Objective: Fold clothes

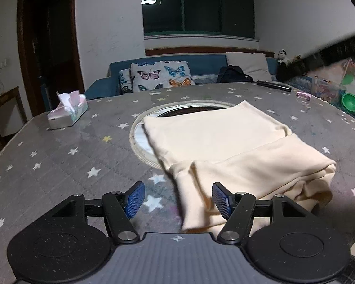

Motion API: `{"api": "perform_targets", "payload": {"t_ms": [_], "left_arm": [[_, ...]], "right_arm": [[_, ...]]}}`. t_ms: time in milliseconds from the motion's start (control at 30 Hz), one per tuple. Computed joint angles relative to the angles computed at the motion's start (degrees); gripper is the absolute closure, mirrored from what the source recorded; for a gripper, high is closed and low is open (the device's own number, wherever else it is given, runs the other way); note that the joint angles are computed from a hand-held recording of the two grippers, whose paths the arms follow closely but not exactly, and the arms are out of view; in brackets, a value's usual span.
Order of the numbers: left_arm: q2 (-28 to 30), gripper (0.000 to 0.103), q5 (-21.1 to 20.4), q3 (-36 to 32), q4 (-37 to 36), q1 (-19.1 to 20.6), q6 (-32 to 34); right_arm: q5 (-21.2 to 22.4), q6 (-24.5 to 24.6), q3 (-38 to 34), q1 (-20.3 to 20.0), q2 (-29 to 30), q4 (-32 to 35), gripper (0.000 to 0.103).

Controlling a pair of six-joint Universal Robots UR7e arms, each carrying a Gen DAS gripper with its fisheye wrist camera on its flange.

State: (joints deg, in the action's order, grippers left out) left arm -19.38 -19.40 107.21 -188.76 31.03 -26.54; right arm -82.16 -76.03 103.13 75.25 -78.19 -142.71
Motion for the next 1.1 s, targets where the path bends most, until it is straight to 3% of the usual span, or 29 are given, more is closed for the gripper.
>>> {"api": "perform_targets", "payload": {"t_ms": [200,300,467,533,600,767,933,1033,1100], "left_arm": [[1.8,0.042,-2.0,-4.2,-2.9,1.6,6.5],[2.4,0.044,-2.7,-6.3,-1.7,2.8,7.5],[2.8,0.061,-4.2,-8.9,2.3,4.6,7.2],[2.9,0.066,-4.5,-9.4,3.5,5.1,6.8],[2.9,0.078,-4.5,-9.5,4.5,5.3,6.2],[2.7,0.091,-2.9,-9.6,3.7,4.9,6.5],[2.5,0.096,-3.1,-10.1,4.3,5.5,7.2],[1.3,0.093,-4.1,-9.2,5.3,5.5,5.1],[0.8,0.092,-4.6,-8.6,4.7,5.3,4.5]], "right_arm": [[-7.5,0.0,-2.9,-3.3,2.2,-0.7,0.091],[-8.8,0.9,-3.6,-5.2,3.1,0.2,0.091],[-9.9,1.4,-3.6,-7.8,3.7,0.8,0.091],[-9.7,1.9,-3.9,-8.0,3.8,1.4,0.091],[-9.0,1.8,-4.2,-8.0,3.6,1.9,0.089],[-6.9,1.6,-5.1,-6.9,4.6,0.6,0.086],[-5.3,2.6,-6.1,-6.1,7.0,-0.5,0.085],[-5.0,2.9,-6.0,-5.9,7.9,-1.3,0.084],[-4.6,2.7,-6.1,-5.9,8.2,-1.1,0.078]]}}
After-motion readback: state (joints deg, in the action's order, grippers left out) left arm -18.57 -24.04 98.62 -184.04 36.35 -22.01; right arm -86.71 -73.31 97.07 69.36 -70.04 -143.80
